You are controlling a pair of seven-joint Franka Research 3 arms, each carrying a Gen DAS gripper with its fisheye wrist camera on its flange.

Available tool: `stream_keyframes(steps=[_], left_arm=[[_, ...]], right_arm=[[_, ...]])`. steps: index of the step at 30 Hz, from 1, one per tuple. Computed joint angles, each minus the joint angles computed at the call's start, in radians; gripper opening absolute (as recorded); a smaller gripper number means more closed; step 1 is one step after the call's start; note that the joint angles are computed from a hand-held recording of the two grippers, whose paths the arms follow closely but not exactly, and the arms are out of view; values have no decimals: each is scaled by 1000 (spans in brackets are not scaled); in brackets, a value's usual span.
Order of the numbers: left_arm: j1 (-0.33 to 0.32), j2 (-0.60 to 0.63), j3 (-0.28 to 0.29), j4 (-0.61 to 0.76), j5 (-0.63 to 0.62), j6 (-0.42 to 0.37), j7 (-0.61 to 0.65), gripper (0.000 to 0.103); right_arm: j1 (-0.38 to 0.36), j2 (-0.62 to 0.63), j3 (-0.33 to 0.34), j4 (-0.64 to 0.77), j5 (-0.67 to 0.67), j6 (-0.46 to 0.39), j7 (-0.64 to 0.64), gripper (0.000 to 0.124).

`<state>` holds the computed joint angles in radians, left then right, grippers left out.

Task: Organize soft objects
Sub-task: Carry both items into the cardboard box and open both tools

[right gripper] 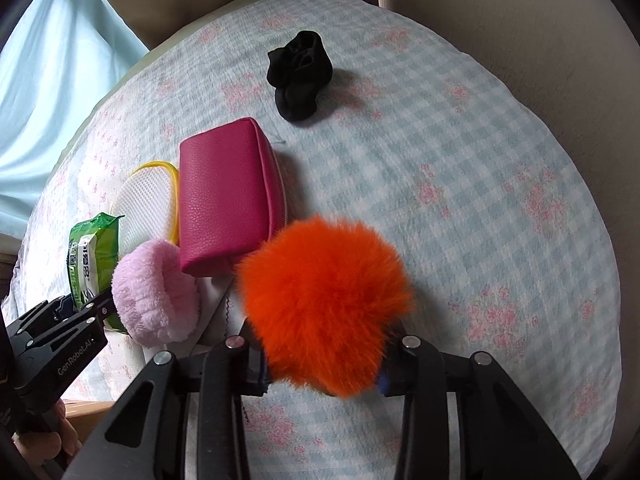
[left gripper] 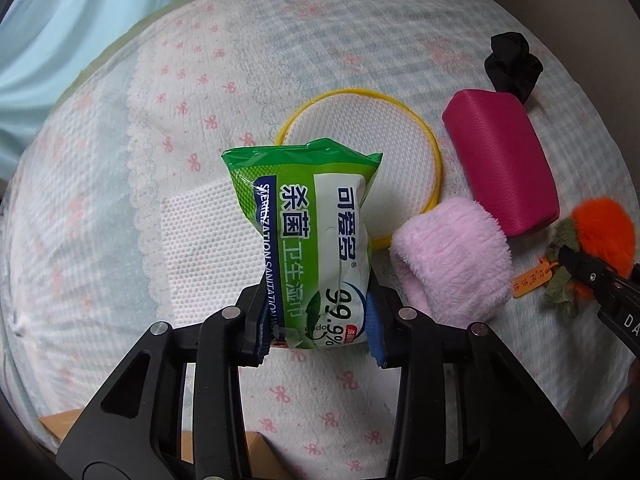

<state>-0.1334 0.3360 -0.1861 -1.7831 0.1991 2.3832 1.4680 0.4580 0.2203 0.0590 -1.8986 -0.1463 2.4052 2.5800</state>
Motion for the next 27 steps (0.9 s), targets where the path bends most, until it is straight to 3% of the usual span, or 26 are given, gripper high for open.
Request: stream_keyframes(steps=[7,12,20,27], left_arm=[[7,-96,-8,-52,-37,13,-13,33],[11,-196,-4,-85,-65,11,-21,33],[25,-418,26,-160,-133,-41,-54,33],[46,-651,76,-266,-144,-103,-104,33]], right_arm=[[11,-56,6,3,-56,-18,27,34],[11,-110,28,40,-94,-78,16,34],[29,-142,75,201,-127,-209,-113,34],[97,-95,113,393,-129,-304,-242,34]])
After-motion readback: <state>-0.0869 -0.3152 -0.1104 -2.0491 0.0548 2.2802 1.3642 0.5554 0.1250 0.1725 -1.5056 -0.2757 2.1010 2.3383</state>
